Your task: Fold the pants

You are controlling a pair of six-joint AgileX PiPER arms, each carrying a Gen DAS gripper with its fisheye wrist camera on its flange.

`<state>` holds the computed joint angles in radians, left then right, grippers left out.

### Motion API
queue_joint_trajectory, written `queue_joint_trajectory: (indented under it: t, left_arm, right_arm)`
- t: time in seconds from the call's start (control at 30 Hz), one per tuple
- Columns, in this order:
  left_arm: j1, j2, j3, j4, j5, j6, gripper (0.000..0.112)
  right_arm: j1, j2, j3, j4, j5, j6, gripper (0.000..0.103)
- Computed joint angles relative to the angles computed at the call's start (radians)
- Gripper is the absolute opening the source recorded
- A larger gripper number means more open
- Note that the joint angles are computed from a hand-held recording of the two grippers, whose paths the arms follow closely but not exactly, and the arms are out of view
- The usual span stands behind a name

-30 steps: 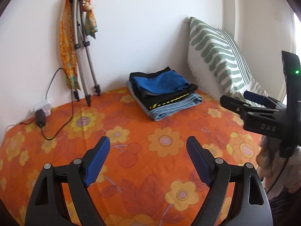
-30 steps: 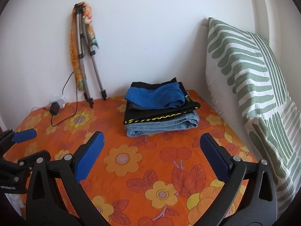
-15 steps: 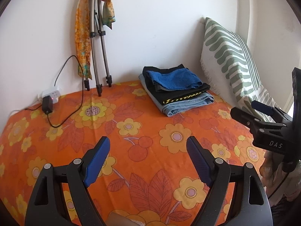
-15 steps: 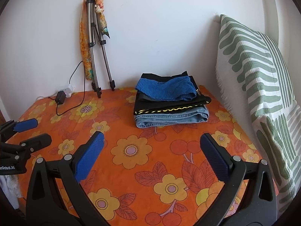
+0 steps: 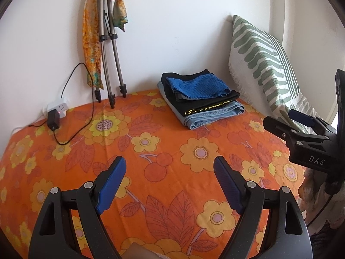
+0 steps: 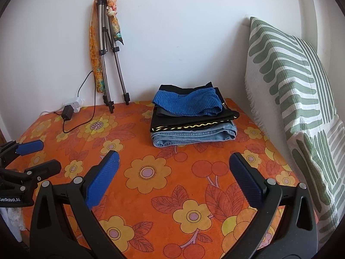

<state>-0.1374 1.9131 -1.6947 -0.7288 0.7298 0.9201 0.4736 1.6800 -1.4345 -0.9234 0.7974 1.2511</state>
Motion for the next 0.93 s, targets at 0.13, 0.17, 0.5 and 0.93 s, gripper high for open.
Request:
queue_joint_trajectory:
  t: [0.13,0.17,0.5,0.93]
  left_arm:
    - [0.0,-0.002,0.005,0.004,0.0,0.004,0.083]
    - [0.0,-0.002,0.005,0.004,0.0,0.004,0.083]
    - [0.005,-0.01,0.019,-0.001,-0.004,0.012,0.083]
    - [0.005,-0.025,0.044,-0.009,-0.031,0.049,0.083]
  right_arm:
    - [0.001,0.0,0.001,0.001,0.001,-0.002,0.103]
    - [0.001,0.0,-0.001,0.003,0.002,-0.003,0.103]
    - [0.003,0.001,-0.004,0.0,0.006,-0.004,0.103]
    - [0.003,0.007,-0.007,0.008,0.004,-0.009,0.103]
